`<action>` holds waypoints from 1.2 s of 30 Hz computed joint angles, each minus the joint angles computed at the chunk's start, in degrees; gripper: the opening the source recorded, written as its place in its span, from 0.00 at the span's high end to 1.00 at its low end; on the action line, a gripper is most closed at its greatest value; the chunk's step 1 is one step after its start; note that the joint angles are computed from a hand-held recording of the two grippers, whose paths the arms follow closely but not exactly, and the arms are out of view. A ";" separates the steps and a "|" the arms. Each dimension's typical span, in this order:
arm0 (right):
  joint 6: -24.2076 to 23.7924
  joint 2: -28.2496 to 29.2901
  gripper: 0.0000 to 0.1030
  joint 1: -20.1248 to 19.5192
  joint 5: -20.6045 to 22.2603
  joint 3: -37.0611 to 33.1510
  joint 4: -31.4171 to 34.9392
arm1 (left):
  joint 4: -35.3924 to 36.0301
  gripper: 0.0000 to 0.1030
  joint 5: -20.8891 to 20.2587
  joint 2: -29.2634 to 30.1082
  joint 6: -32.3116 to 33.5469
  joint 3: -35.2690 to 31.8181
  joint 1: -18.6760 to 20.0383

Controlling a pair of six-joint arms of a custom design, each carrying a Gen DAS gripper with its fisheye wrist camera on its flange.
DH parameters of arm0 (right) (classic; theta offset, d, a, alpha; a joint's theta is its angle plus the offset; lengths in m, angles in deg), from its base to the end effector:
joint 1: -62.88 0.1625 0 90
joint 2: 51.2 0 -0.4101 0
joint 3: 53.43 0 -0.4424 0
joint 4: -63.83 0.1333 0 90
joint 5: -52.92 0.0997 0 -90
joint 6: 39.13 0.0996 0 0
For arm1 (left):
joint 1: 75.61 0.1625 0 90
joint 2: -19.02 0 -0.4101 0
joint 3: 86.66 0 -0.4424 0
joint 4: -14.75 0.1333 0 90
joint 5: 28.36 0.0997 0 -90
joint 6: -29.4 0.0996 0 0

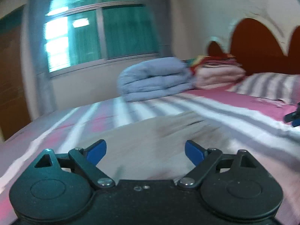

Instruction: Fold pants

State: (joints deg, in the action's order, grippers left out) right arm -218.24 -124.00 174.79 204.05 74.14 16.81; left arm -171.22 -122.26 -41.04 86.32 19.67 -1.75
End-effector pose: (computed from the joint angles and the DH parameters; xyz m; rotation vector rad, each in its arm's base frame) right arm 0.1960 -0.3638 0.0876 -0.5692 -1.8892 1.7057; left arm -0.0594 -0.6603 0.2100 1.6134 2.1077 -1.1836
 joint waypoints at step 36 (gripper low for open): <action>0.65 24.73 0.64 -1.31 -15.97 -28.16 12.06 | 17.85 0.16 3.77 2.08 -13.97 -15.06 9.75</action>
